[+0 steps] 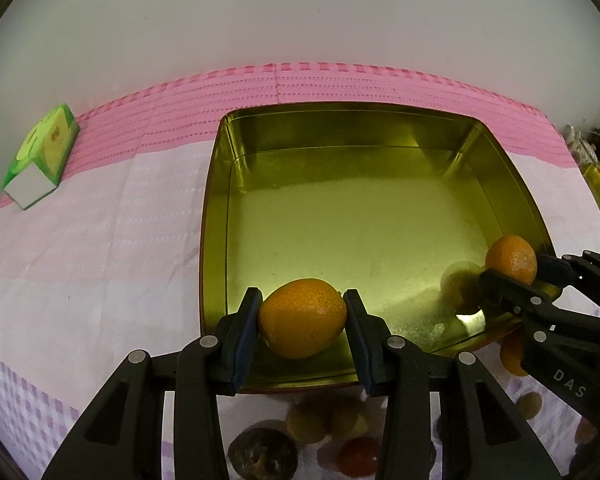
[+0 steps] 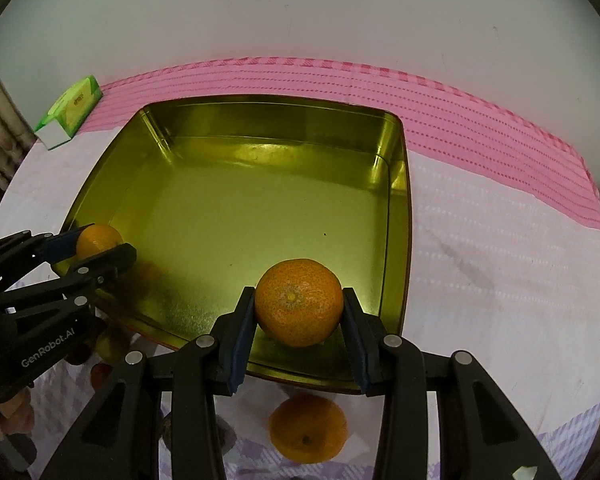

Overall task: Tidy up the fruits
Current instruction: 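Lower the oranges into the tin and open both tools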

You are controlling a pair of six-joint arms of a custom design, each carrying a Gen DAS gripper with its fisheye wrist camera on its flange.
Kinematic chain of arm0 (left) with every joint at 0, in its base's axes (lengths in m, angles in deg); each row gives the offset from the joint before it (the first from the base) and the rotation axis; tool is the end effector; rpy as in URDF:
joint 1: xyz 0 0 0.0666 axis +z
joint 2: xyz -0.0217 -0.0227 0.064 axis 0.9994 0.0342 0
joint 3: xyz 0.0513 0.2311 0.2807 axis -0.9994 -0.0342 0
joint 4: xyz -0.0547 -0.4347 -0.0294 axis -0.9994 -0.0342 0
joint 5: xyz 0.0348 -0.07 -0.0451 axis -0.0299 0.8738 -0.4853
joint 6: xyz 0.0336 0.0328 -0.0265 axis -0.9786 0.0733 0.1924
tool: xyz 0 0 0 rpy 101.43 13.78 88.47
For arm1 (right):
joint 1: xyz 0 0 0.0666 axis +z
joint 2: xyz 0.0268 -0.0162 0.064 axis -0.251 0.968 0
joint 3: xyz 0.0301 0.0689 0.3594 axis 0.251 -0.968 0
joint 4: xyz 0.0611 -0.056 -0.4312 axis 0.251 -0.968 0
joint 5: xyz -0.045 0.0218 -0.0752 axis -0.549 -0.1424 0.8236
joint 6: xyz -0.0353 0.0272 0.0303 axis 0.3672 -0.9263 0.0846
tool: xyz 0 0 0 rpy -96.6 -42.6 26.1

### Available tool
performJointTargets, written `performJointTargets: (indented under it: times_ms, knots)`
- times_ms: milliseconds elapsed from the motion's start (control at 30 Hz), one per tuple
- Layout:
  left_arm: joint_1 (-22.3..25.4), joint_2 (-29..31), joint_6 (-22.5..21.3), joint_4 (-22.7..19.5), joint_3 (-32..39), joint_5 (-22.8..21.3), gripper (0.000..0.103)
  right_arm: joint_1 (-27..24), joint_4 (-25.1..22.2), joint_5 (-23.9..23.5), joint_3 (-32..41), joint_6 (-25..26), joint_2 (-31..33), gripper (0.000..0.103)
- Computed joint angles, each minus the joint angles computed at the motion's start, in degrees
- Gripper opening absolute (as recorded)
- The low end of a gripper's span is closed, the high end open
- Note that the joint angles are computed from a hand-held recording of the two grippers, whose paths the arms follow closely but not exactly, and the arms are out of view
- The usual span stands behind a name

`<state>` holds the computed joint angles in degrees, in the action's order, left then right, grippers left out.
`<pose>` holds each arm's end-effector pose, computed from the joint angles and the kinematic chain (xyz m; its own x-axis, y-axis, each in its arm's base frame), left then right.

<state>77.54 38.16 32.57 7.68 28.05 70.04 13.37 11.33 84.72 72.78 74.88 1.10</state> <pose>0.4772 -0.0843 0.2903 -0.8774 -0.1320 -0.4612 -0.1369 0.9903 -0.0229 0.4866 0.2549 0.2991 -0.8291 -0.3097 -0.4655 -0.3510 0.9364 0.0023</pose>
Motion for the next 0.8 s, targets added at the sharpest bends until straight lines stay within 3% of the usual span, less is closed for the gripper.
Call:
performJointTargets:
  times_ms: [700,800]
  knots:
    - [-0.34,0.20,1.81,-2.37,0.98,-0.58,0.043,0.20,-0.53,0.07,0.26,0.59,-0.17,0.040]
    - [-0.40,0.44,2.12,-2.72,1.26,-0.36,0.045,0.26,-0.13,0.28,-0.03,0.65,-0.44,0.048]
